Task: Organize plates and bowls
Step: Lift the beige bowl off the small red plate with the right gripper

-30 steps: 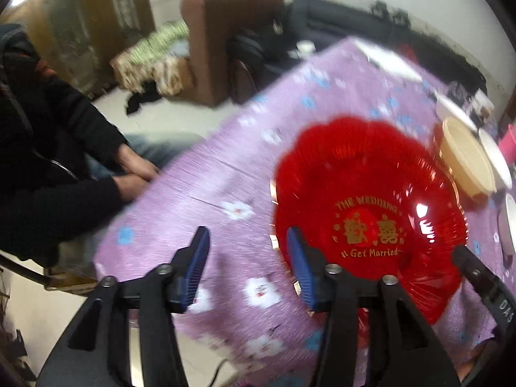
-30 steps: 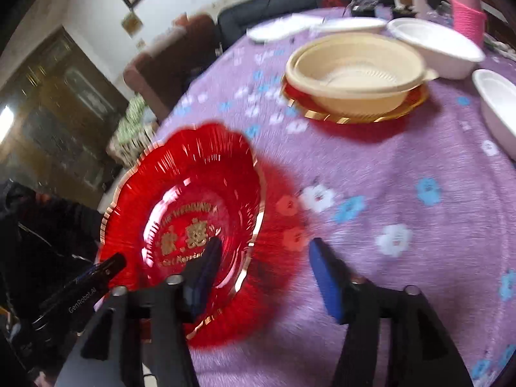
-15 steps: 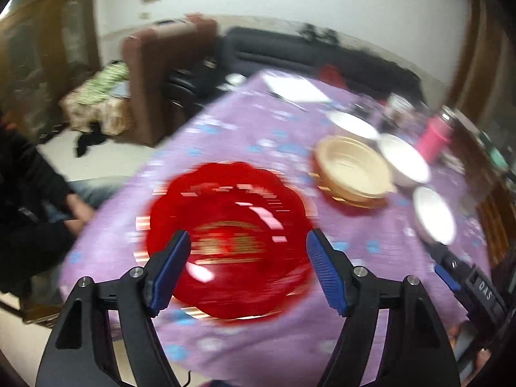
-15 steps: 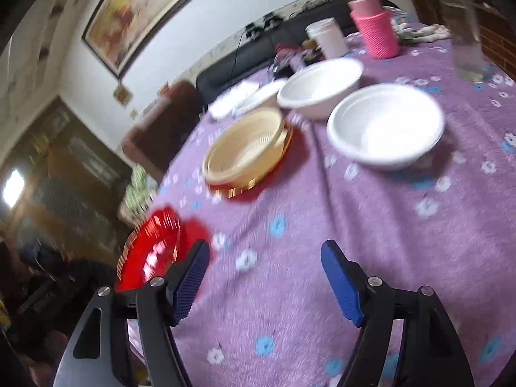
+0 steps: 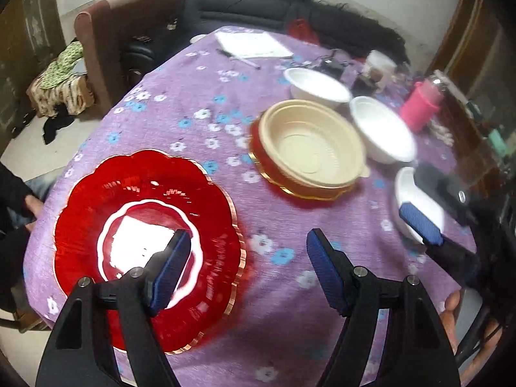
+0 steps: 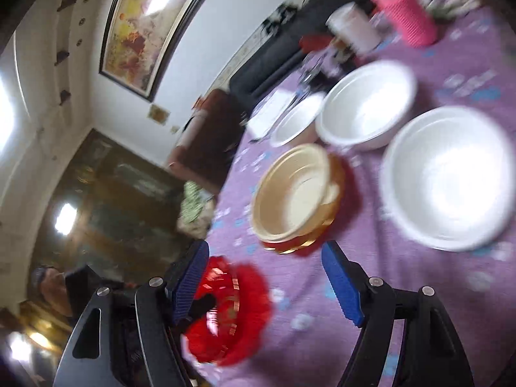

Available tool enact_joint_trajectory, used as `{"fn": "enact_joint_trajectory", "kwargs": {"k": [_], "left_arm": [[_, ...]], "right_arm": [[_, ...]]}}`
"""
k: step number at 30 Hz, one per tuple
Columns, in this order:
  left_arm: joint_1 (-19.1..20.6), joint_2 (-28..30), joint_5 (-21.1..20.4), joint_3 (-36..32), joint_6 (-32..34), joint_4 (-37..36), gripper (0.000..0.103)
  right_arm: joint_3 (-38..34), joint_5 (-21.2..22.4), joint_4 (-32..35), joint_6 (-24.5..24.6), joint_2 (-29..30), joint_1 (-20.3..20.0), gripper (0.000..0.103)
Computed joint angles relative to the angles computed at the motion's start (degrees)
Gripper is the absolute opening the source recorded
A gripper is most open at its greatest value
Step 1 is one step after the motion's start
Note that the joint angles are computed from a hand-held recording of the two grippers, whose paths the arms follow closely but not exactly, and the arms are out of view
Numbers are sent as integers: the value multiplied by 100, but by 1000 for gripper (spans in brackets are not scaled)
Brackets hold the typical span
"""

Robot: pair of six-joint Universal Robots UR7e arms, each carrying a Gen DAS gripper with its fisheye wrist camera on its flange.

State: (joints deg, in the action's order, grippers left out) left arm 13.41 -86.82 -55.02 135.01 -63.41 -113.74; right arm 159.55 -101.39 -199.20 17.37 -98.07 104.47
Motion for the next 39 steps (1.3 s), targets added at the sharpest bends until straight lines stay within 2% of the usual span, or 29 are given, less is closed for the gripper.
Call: {"fn": "enact_joint_trajectory", "kwargs": {"k": [5, 8, 11, 17, 21, 22, 23, 24, 25, 26, 27, 28, 31, 34, 37, 39], "left_arm": [[152, 99, 105, -58, 94, 5, 74], [214, 109, 227, -94, 128, 94, 75], [273, 15, 252, -68, 147, 69, 75], [352, -96, 277, -33, 299, 23, 75], [409, -135, 280, -31, 342, 19, 75], [414, -136, 278, -33, 326, 42, 75], [427, -143, 264, -34, 327, 70, 75], [438, -154, 259, -27, 337, 82, 75], [440, -164, 272, -14, 332, 83, 75], [452, -152, 290, -10, 318, 79, 75], [490, -111, 276, -15, 314, 40, 75], [525, -74, 240, -18, 331, -31, 75], [556, 109, 173, -33, 430, -284, 74], [535, 349, 145, -102, 479, -385, 74], [586, 506, 12, -150, 497, -556, 74], [597, 578, -51, -181, 519, -606, 74]], "right_arm": [[-199, 708, -416, -33, 731, -530, 75], [-369, 452, -522, 4, 1082, -549, 75], [-506, 684, -389, 25, 1199, -788, 75], [-848, 143, -233, 285, 1636, -715, 75], [-1182, 477, -27, 521, 1976, -844, 75], [-1204, 809, -221, 359, 2092, -880, 75], [-1329, 995, -655, -43, 2251, -677, 73], [-1406, 942, -1255, -643, 2438, -439, 73], [-1475, 648, -1622, -1146, 2510, -176, 73], [-1549, 222, -1748, -1409, 2556, 62, 74], [-1579, 35, -1634, -1432, 2498, 111, 75], [-1538, 88, -1402, -1259, 2360, 9, 75], [-1330, -413, -1344, -871, 2222, -175, 75], [-1055, -552, -1060, -341, 1872, -517, 75], [-1031, -561, -290, -181, 1500, -722, 74], [-988, -580, 19, 145, 1363, -848, 74]]}}
